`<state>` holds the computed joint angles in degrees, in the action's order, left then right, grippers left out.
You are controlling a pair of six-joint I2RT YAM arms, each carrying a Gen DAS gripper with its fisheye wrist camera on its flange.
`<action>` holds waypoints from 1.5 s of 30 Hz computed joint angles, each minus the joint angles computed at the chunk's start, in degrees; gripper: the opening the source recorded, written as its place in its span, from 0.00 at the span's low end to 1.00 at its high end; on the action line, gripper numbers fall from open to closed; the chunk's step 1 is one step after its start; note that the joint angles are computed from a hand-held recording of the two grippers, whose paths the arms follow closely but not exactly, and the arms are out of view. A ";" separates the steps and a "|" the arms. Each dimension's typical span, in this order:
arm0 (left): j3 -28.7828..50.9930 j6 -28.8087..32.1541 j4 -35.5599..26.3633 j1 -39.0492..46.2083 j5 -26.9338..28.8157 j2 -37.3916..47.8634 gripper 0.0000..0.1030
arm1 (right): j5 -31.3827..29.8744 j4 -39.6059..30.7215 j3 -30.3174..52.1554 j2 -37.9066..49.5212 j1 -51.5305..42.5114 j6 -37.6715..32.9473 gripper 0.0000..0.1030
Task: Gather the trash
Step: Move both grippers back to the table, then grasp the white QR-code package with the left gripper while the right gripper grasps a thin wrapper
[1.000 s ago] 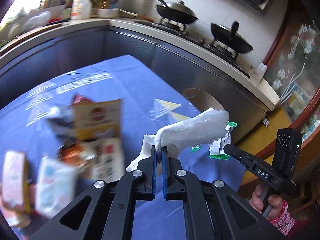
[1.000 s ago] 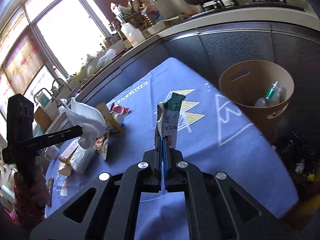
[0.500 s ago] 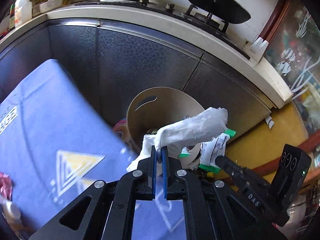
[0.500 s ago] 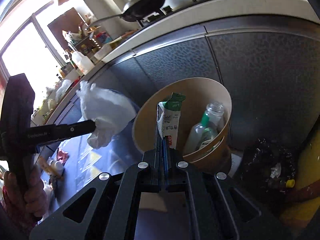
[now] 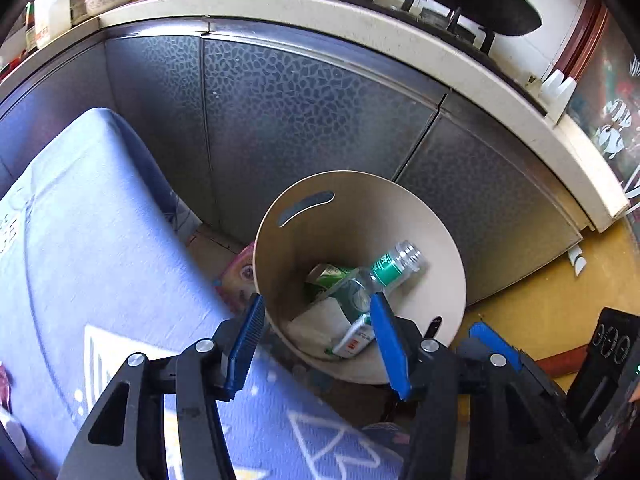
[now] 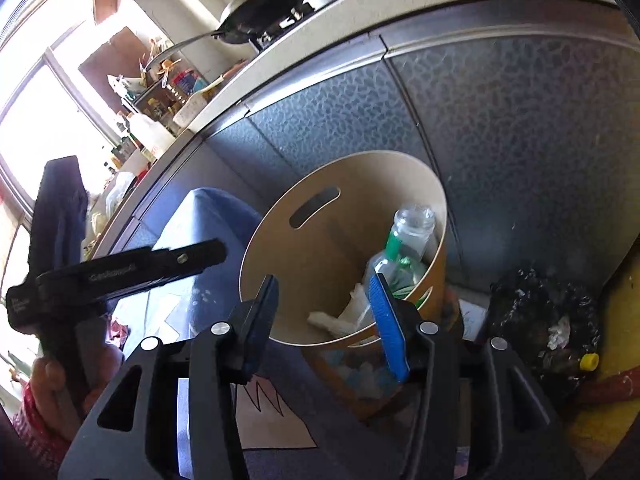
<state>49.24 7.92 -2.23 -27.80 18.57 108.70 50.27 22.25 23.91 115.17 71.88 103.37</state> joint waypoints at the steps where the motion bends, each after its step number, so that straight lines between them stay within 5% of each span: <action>1: -2.09 0.66 0.68 0.91 0.58 -2.01 0.53 | 0.34 -1.24 0.76 -0.35 0.63 0.56 0.46; 8: -17.72 11.13 6.00 12.44 5.83 -16.01 0.65 | 1.63 -6.57 8.24 -0.57 3.71 -1.67 0.46; 13: -22.70 23.37 0.66 27.36 12.83 -21.42 0.65 | -1.59 -3.92 15.24 2.21 3.71 -9.23 0.43; 20: -21.87 48.64 -10.91 54.64 20.83 -19.69 0.65 | -10.19 0.16 29.63 10.91 3.30 -18.99 0.34; 25: -16.60 61.81 -12.98 73.01 22.67 -12.51 0.71 | -16.70 -4.61 44.47 18.35 3.23 -24.64 0.34; 31: -15.53 58.75 4.73 81.60 23.91 -7.71 0.91 | -21.65 -12.07 61.64 25.99 2.74 -29.63 0.42; 41: -10.91 54.11 9.13 77.64 19.85 -0.63 0.96 | -26.98 -20.32 81.76 36.30 -0.47 -33.71 0.42; 43: -11.58 54.14 10.50 76.98 19.27 -0.13 0.92 | -27.45 -21.46 84.01 37.59 -0.97 -33.69 0.39; 44: -11.89 53.78 11.07 76.49 18.56 -0.01 0.81 | -28.18 -21.14 84.52 38.04 -1.26 -33.61 0.34; 45: -11.89 53.72 10.98 76.23 18.13 0.23 0.70 | -29.09 -20.84 84.61 38.21 -1.39 -33.38 0.14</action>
